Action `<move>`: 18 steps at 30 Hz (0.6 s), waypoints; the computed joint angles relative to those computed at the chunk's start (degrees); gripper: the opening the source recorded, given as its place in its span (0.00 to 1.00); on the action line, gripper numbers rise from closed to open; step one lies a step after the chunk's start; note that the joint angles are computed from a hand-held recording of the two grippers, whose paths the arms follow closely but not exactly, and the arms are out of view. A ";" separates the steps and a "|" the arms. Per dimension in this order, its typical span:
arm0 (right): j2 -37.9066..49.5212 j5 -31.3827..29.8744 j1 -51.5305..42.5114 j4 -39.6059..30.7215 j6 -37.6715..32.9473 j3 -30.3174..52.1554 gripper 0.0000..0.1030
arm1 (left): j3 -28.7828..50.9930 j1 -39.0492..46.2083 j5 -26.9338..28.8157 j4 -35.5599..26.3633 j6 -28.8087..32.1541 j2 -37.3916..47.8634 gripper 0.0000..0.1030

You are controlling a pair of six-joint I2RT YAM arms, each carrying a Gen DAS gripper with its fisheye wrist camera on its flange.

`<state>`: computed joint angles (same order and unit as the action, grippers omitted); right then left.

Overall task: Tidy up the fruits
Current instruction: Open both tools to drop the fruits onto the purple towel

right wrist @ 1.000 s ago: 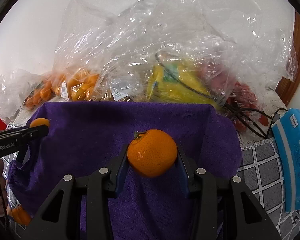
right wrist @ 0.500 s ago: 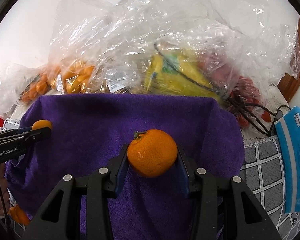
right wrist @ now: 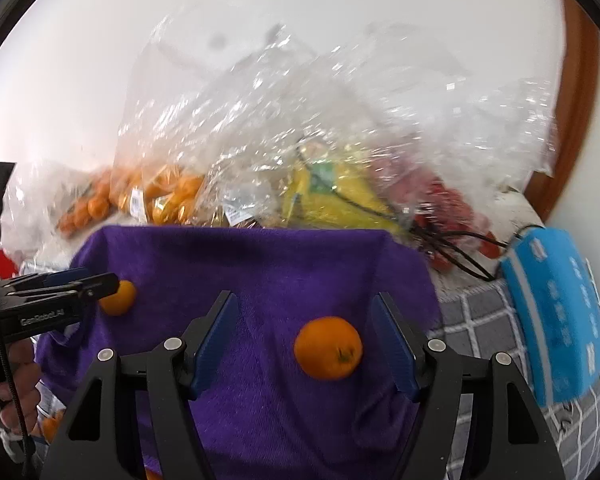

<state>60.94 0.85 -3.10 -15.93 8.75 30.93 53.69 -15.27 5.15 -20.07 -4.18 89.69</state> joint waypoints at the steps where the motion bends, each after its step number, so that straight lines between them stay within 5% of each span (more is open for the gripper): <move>1: -1.41 -0.29 -0.49 -0.99 -0.04 -0.17 0.67 | -0.39 -0.05 -0.05 -0.60 -0.04 -1.49 0.55; 13: -33.46 7.76 7.41 -27.91 6.18 1.01 0.67 | -11.22 1.07 0.56 -9.01 -1.20 -31.44 0.55; 18: -41.27 21.34 25.60 -42.22 17.91 5.31 0.67 | -12.78 1.32 1.65 -17.78 0.44 -42.76 0.55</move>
<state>19.67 22.19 22.50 -58.15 26.66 36.24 40.91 -13.95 6.80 -37.85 -3.74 46.93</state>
